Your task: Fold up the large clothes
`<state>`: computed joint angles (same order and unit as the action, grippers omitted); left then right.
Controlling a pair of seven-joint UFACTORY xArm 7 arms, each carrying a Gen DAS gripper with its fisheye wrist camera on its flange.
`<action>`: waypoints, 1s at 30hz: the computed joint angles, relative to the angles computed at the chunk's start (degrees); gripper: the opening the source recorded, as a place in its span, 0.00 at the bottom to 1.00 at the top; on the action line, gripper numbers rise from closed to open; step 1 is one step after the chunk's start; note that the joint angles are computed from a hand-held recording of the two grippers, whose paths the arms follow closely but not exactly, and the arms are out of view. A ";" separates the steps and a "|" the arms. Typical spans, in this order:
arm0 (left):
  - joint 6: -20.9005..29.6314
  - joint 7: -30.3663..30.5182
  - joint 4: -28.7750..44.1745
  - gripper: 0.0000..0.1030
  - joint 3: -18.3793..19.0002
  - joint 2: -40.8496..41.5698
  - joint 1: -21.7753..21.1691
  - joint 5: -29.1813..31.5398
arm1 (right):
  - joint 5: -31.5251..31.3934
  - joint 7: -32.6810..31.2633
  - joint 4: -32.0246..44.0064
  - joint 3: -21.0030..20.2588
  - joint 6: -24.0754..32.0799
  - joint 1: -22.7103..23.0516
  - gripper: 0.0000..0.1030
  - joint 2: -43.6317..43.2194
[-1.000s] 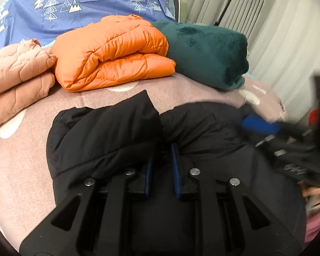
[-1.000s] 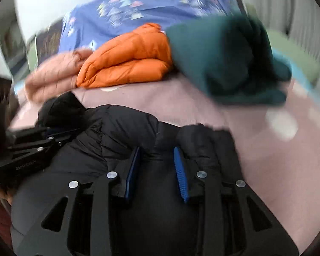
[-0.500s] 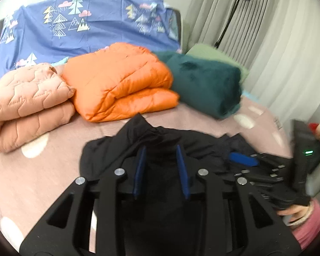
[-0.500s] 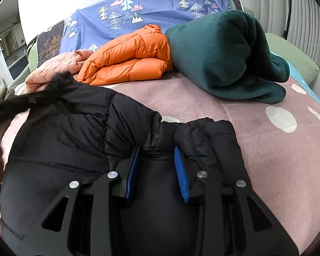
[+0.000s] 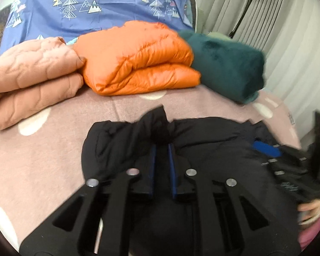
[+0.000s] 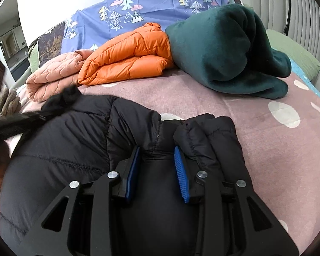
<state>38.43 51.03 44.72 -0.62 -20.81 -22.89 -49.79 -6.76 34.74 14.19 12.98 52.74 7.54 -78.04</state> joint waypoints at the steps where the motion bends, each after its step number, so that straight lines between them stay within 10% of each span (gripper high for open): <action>1: 1.89 1.15 0.17 0.31 1.23 -1.13 -0.18 -1.19 | -0.12 0.02 0.02 0.17 0.06 -0.01 0.33 -0.04; 15: -8.75 -2.05 -1.72 0.22 -2.23 3.22 2.60 2.75 | -0.12 0.60 -0.59 -0.01 -0.51 -0.07 0.33 -0.88; 26: 13.76 2.55 -13.35 0.41 9.78 -28.85 -1.14 5.20 | 0.01 0.73 -1.15 -0.10 -0.49 0.16 0.34 -2.21; 30: 16.51 5.60 -23.62 0.56 6.08 -46.06 -0.88 8.76 | 0.14 0.78 -1.22 -0.10 -0.43 0.20 0.34 -2.48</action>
